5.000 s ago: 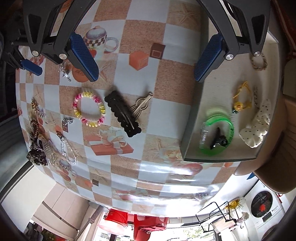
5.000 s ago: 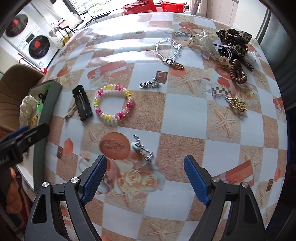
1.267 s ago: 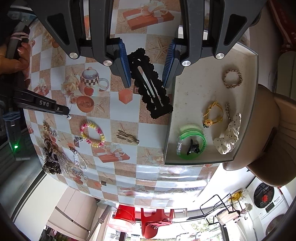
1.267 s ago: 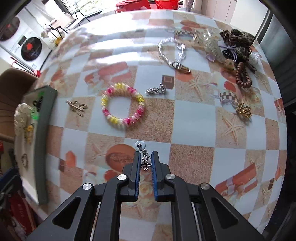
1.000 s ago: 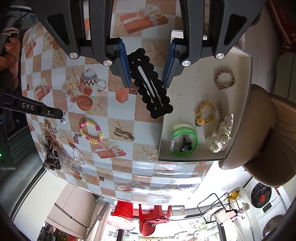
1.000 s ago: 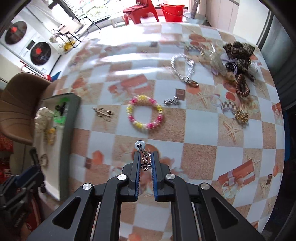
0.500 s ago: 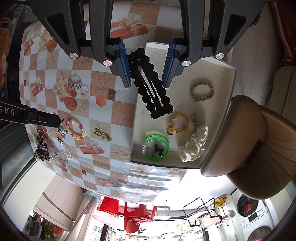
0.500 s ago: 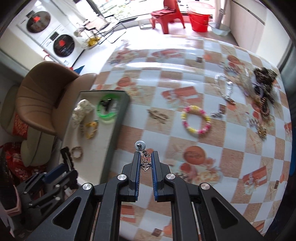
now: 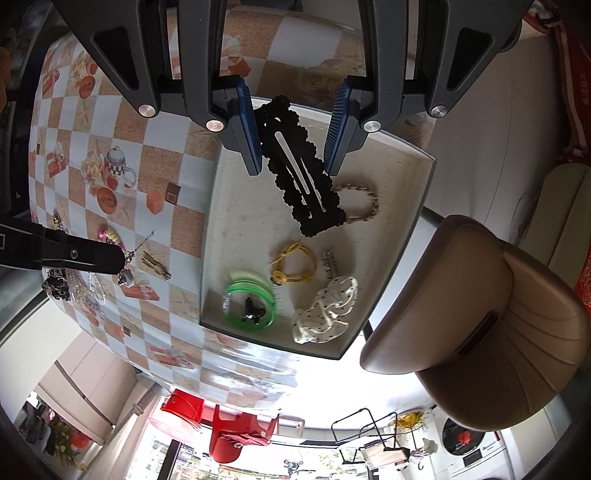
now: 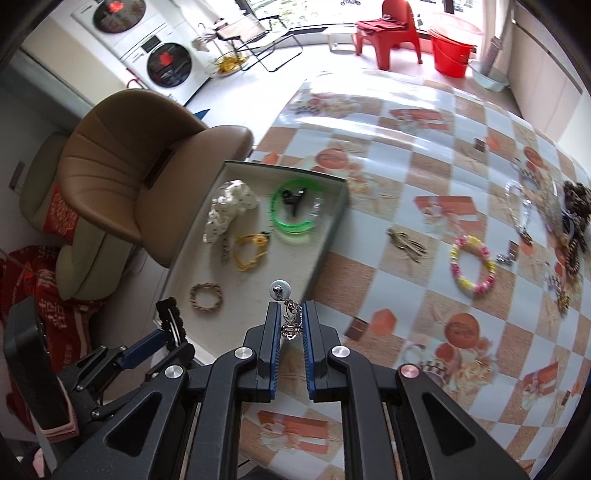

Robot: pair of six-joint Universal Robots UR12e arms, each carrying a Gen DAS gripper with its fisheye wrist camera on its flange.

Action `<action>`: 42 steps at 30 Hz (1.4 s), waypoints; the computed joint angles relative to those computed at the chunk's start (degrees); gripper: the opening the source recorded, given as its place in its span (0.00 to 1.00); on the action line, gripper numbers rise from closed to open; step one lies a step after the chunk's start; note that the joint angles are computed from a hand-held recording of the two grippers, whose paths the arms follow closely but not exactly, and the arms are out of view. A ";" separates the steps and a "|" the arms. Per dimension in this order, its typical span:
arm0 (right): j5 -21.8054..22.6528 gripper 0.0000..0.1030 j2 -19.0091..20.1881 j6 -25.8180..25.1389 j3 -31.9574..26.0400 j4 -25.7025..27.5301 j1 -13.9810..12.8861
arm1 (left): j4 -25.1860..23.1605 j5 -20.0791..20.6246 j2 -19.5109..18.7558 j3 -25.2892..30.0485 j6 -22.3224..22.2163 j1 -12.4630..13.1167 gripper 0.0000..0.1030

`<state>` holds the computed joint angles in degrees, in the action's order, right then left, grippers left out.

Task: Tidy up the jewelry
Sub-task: 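Carry the black barrette and silver charm over the white tray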

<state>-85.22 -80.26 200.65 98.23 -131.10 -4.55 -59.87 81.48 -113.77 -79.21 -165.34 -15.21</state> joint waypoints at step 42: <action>5.47 0.12 9.72 -3.18 -6.21 1.40 -0.81 | 0.67 3.10 -7.36 4.25 -1.79 -0.80 0.37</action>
<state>-79.75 -70.54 197.47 92.02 -129.70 -5.36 -59.20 84.58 -121.13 -74.96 -167.13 -16.02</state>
